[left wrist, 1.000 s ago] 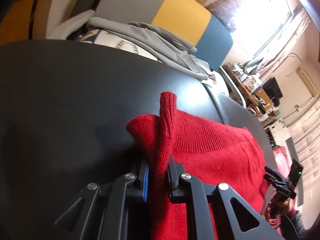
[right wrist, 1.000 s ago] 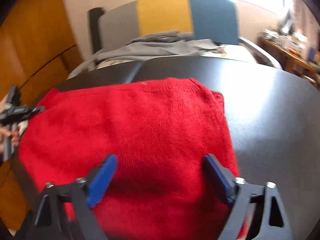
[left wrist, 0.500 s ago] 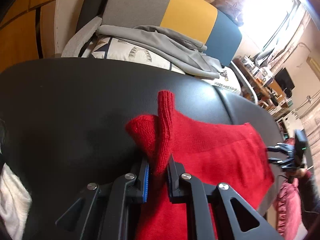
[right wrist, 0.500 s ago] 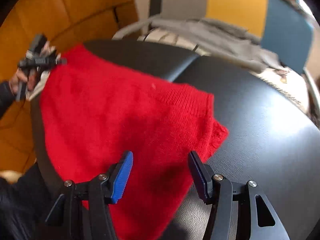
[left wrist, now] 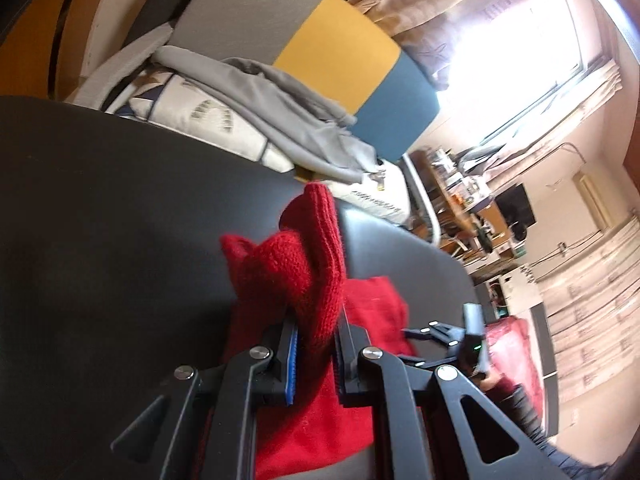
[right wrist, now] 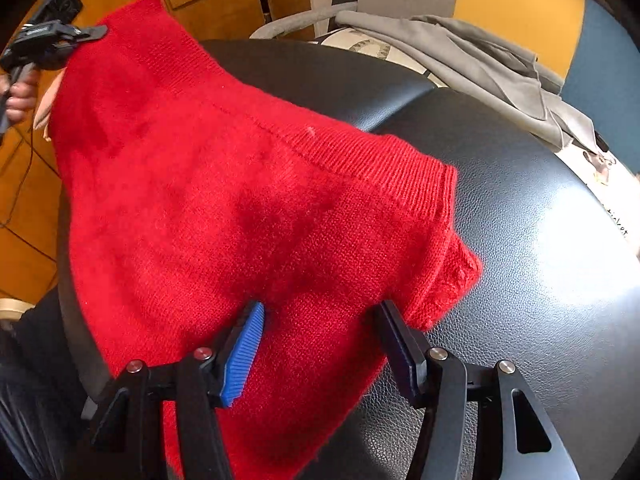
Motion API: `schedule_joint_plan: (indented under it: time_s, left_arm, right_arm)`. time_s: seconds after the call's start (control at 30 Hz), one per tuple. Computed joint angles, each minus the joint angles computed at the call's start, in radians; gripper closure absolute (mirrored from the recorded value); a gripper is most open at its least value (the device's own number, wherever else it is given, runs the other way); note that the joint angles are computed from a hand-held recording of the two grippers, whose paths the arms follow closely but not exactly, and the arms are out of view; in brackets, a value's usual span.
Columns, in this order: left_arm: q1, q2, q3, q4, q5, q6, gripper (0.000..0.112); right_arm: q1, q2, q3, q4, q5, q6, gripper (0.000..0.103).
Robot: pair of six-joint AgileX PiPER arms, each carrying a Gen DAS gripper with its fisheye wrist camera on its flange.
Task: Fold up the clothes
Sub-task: 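Lift the held ribbed edge with the left gripper, folding it over, then fold the held sweater edge over the body with the left gripper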
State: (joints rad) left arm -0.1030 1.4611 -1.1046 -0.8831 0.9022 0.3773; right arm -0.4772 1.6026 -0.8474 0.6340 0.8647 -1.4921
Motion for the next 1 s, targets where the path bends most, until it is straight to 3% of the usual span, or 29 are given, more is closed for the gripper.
schedule_joint_plan:
  time_s: [0.2, 0.43, 0.7, 1.0]
  left_arm:
    - [-0.219, -0.001, -0.059, 0.012, -0.142, -0.228, 0.100]
    - [-0.459, 0.110, -0.219, 0.148, -0.279, -0.561, 0.100]
    - [-0.654, 0.364, -0.481, 0.443, -0.303, -0.984, 0.100]
    - [-0.728, 0.585, -0.618, 0.557, -0.322, -1.229, 0.100]
  right_arm:
    - [-0.037, 0.007, 0.022, 0.079, -0.003, -0.063, 0.041]
    - [-0.065, -0.017, 0.076, 0.154, -0.012, -0.103, 0.040]
    - [-0.132, -0.056, 0.144, 0.224, 0.022, -0.164, 0.040]
    - [-0.207, -0.069, 0.188, 0.278, 0.072, -0.238, 0.039]
